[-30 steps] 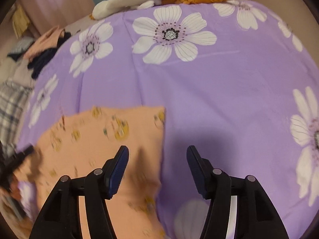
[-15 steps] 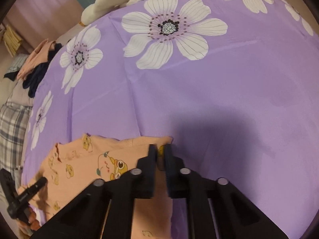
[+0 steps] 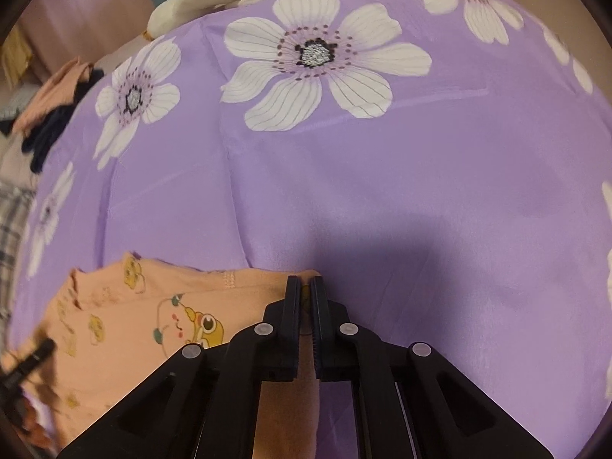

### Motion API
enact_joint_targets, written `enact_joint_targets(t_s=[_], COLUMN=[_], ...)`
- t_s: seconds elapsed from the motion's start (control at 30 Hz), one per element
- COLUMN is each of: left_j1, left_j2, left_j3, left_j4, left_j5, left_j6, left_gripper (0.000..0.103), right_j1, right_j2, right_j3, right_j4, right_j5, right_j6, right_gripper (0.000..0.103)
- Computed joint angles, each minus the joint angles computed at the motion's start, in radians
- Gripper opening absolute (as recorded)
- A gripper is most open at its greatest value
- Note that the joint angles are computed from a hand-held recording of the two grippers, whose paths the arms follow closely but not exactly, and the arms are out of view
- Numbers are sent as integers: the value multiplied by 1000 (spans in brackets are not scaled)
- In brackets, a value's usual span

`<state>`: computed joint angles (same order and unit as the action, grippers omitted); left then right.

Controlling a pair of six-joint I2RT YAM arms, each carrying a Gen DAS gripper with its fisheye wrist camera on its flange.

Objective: Fold small clothes

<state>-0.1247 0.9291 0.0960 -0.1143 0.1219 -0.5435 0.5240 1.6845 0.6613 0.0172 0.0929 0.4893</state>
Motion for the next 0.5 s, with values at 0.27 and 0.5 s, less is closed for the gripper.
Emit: enact_joint_targets(t_s=[0.27, 0.5], left_j1=[6, -255], left_j2=[-62, -448], left_j3=[-4, 50], left_j4=[-48, -447], left_j5=[7, -165], left_j6=[-29, -196], left_gripper=[29, 52], right_j1=[81, 80], right_j2=[45, -28], right_j3=[49, 25], right_j4=[-48, -95], right_j5=[160, 125], right_j6=[-20, 25], right_gripper=[5, 7])
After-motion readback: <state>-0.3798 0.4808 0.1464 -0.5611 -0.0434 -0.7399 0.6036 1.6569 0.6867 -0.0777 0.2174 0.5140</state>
